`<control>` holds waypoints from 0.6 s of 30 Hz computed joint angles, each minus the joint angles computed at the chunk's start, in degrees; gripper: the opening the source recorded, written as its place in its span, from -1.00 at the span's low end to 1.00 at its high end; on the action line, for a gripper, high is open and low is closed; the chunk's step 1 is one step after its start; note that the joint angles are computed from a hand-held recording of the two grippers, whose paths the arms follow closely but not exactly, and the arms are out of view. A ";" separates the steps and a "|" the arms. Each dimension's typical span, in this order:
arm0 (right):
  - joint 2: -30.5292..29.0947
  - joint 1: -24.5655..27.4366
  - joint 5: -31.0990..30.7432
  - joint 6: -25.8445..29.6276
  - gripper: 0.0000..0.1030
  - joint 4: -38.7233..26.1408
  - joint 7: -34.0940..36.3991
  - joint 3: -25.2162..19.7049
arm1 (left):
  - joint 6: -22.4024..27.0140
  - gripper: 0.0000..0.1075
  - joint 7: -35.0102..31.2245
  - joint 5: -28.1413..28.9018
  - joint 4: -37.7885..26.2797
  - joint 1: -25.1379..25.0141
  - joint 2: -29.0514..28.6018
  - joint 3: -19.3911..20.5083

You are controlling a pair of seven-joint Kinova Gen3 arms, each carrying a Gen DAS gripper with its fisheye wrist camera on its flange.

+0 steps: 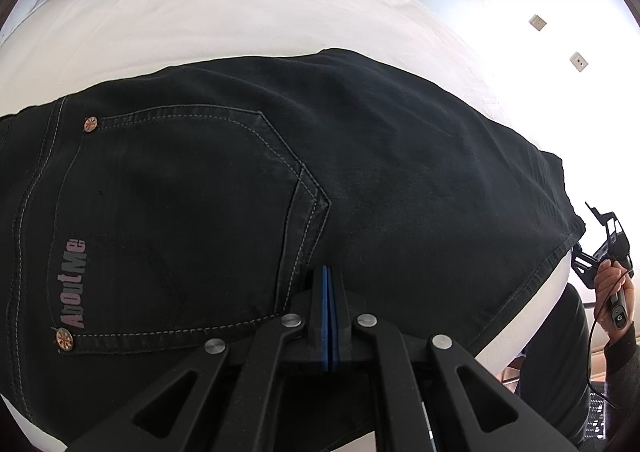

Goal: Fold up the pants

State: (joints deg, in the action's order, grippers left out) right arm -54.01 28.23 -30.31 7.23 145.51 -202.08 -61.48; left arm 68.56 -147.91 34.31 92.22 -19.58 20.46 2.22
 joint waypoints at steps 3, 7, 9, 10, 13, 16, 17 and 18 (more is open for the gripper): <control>2.17 -0.93 -0.72 -2.20 -0.77 1.46 0.59 -0.18 | 0.55 -0.91 0.08 0.30 -0.39 -0.41 0.45 -0.07; 0.53 0.83 -4.75 0.13 -0.82 0.77 3.84 -0.79 | 1.36 -0.91 -0.21 0.65 -0.87 -1.11 0.96 -0.10; -0.54 1.90 -5.03 3.72 -0.83 -0.87 5.74 0.15 | 1.80 -0.91 -0.39 0.95 -1.11 -1.53 1.28 -0.09; -0.94 2.37 -4.05 5.94 -0.83 -1.90 5.98 0.86 | 2.07 -0.91 -0.43 1.09 -1.26 -1.74 1.43 -0.10; -0.47 3.39 2.31 12.90 -0.83 -6.00 3.39 2.26 | 2.45 -0.91 -0.57 1.55 -1.37 -2.25 1.66 -0.11; 3.54 5.09 8.99 19.89 -0.84 -12.22 6.13 2.99 | 2.84 -0.91 -0.74 2.15 -1.39 -2.84 1.91 -0.16; 4.72 5.78 11.32 21.96 -0.84 -14.87 8.46 3.11 | 2.93 -0.91 -0.79 2.37 -1.35 -3.01 1.95 -0.17; 6.76 6.25 13.65 23.11 -0.84 -17.52 10.79 3.06 | 2.90 -0.91 -0.82 2.56 -1.28 -3.11 1.99 -0.17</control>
State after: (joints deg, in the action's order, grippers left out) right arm -47.25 34.48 -16.67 30.34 127.98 -191.30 -58.42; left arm 71.46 -148.73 36.87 90.94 -22.69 22.45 2.05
